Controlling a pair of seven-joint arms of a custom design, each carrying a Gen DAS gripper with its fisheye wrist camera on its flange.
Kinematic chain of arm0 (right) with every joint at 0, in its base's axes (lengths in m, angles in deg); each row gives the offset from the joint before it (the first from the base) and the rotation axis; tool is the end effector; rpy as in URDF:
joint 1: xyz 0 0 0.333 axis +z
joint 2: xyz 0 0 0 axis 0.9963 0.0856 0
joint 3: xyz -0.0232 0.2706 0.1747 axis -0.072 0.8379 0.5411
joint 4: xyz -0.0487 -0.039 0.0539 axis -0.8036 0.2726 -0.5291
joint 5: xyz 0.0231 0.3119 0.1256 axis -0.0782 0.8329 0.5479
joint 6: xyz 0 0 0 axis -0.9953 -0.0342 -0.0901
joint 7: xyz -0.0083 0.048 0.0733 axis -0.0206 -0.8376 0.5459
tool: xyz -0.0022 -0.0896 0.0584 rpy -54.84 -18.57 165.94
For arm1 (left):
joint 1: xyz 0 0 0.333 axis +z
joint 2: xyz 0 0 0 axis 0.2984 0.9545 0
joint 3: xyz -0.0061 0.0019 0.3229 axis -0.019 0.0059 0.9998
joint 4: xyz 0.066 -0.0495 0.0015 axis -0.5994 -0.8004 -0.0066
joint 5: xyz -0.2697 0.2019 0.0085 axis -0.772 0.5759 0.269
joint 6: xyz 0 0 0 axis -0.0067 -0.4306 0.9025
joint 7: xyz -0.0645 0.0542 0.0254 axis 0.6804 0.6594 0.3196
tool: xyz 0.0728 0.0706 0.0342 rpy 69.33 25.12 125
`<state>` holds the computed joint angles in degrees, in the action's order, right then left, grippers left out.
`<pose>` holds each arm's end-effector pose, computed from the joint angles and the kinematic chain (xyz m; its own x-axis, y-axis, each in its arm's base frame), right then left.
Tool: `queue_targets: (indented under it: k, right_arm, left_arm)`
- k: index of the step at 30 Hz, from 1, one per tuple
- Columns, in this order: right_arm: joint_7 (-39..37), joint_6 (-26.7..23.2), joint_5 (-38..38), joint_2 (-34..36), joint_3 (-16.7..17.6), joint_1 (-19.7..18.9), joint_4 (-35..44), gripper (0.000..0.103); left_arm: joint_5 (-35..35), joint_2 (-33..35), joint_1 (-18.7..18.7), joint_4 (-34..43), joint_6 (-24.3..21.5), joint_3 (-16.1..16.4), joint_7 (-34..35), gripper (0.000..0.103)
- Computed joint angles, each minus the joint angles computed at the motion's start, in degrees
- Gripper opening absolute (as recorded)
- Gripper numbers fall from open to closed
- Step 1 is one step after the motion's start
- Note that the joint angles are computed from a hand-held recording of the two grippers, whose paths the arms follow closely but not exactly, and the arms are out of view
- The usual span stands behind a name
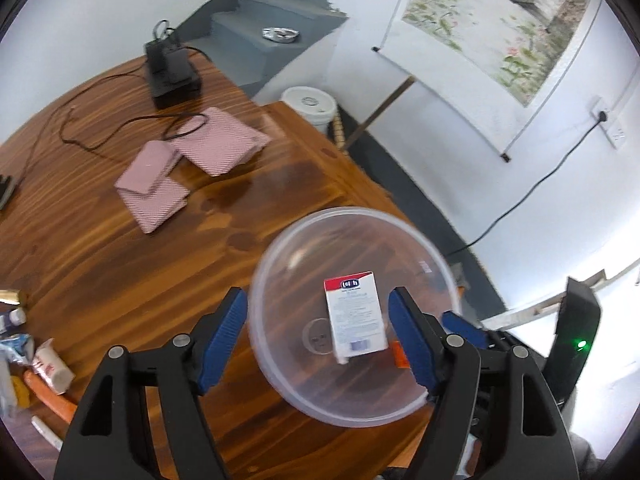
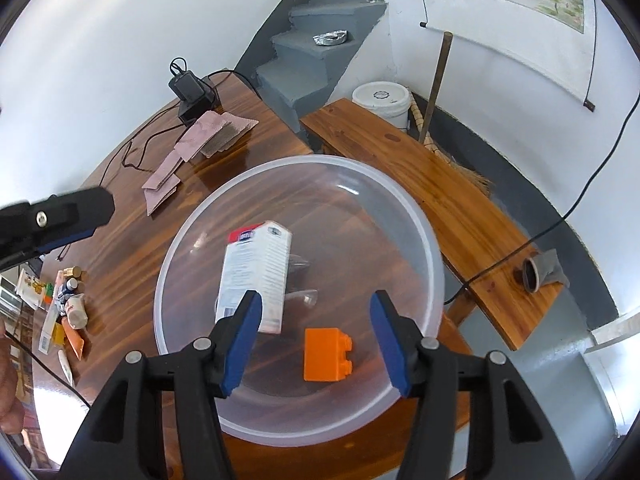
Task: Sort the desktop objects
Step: 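Open both grippers to drop the brick and carton into the bowl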
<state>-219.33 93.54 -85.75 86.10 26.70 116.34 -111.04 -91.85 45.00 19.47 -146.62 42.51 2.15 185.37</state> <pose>0.5549 0.2425 0.2959 -0.6115 -0.7531 -0.2429 -0.5746 0.6336 -0.5180 0.7073 -0.1355 0.3663 -0.7633 -0.6070 0.2213 -0.6253 0.6077 -0.4896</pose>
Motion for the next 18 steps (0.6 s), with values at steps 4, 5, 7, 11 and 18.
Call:
queue_targets:
  k: [4,5,7,11,18]
  right_arm:
    - [-1.85,0.19,1.43,1.03,0.49,-0.5,1.48,0.061]
    - [-2.52,0.26,1.84,1.33,0.55,-0.52,2.01,0.061]
    - [-3.69,0.09,2.47,1.93,0.44,-0.18,3.21,0.061]
    - [-5.85,0.07,3.59,3.24,0.06,0.5,5.84,0.061]
    - [-10.25,-0.56,6.64,5.98,-0.26,1.81,11.09,0.061]
  left_arm:
    - [1.43,0.74,-0.01,0.66,1.23,1.28,-0.99,0.076]
    - [1.69,0.82,0.08,0.73,1.46,1.43,-1.3,0.076]
    - [2.14,0.68,0.41,0.37,2.41,1.76,-1.72,0.076]
    - [2.98,0.03,1.18,-1.23,5.85,2.1,-1.73,0.076]
    - [4.25,-0.4,3.27,-2.44,10.3,2.45,-0.91,0.076]
